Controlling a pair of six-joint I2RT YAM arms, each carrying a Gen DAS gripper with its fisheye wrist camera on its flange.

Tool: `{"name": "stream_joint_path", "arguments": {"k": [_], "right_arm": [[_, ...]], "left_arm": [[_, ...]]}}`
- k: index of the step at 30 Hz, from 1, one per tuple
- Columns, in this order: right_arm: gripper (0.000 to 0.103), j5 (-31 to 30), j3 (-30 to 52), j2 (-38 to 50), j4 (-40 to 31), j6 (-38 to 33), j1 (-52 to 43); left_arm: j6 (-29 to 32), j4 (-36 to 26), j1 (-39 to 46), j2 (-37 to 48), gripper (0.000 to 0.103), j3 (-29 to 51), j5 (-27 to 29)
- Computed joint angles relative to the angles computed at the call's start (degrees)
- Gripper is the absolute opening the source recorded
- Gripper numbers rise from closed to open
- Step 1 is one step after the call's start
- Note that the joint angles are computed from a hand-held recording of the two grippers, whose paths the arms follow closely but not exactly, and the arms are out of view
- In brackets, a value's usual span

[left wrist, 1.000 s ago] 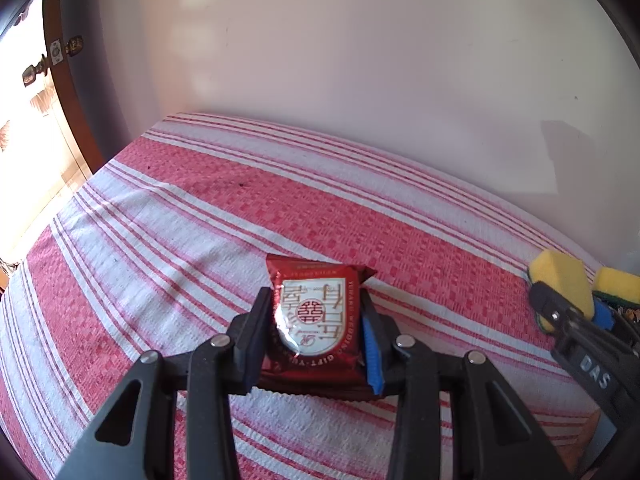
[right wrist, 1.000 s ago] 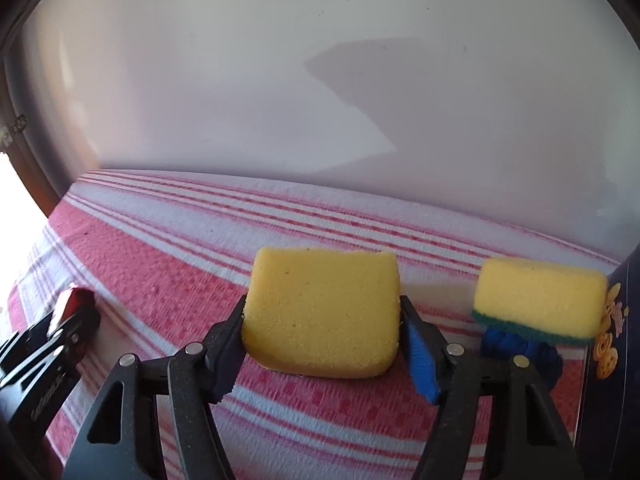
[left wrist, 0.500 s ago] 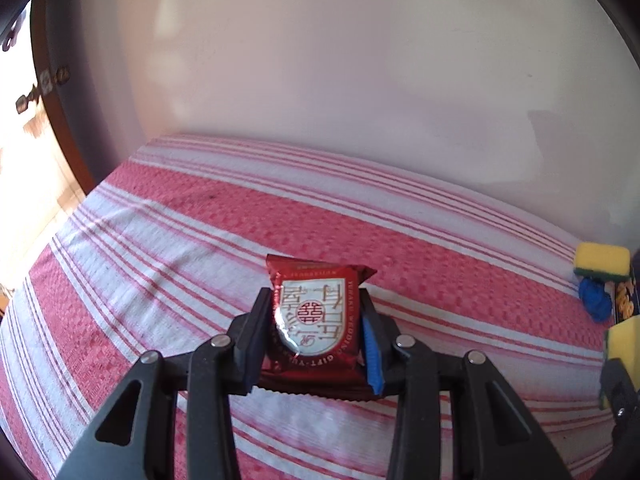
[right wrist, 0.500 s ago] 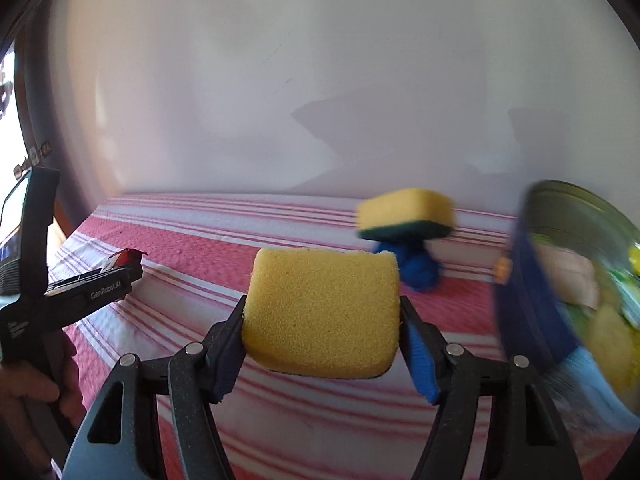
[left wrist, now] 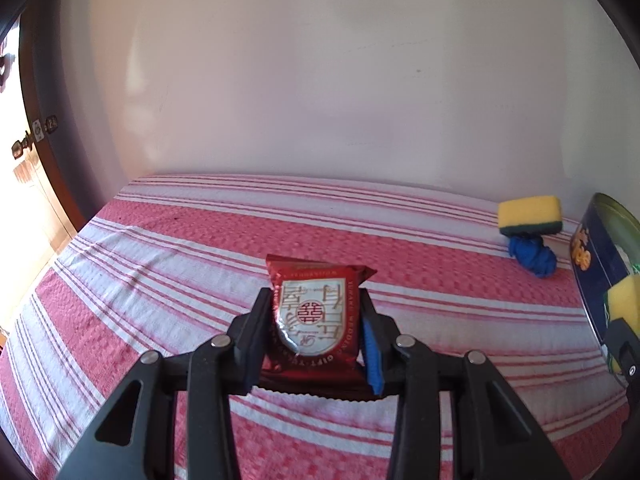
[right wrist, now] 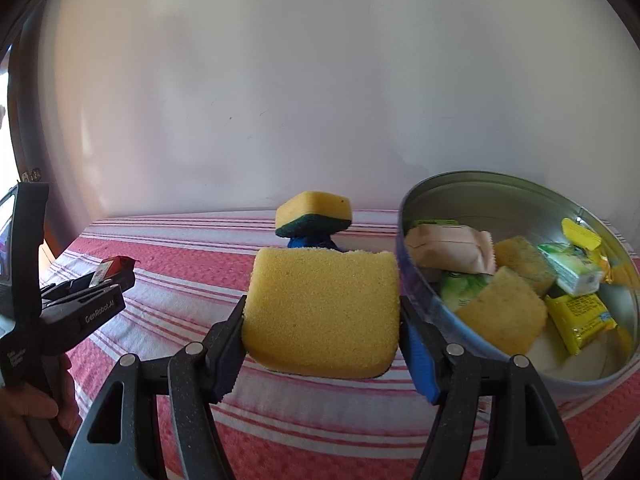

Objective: Organize objects
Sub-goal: 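Lift and carry the red packet and yellow sponge over the tin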

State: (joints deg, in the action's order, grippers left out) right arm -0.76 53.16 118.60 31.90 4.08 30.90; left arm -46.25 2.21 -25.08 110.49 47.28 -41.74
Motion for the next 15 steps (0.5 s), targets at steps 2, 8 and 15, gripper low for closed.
{"name": "stream_joint_path", "arguments": {"k": [2,8,15], "right_arm": [[0.071,-0.28,-2.15,-0.78,1.73,-0.91,-0.57],[0.071,-2.27,-5.93,-2.99,3.64,-2.14,-3.35],[0.071,-2.56,-9.69,-4.69,6.58,-3.28,-3.83]], "left_arm": [[-0.08,-0.28,-1.04,0.24,0.039,0.21,-1.00],[-0.81,0.75,-3.78,0.31,0.039,-0.68,-2.46],[-3.27,-1.42,-7.74,0.93,0.039,0.70,-4.92]]}}
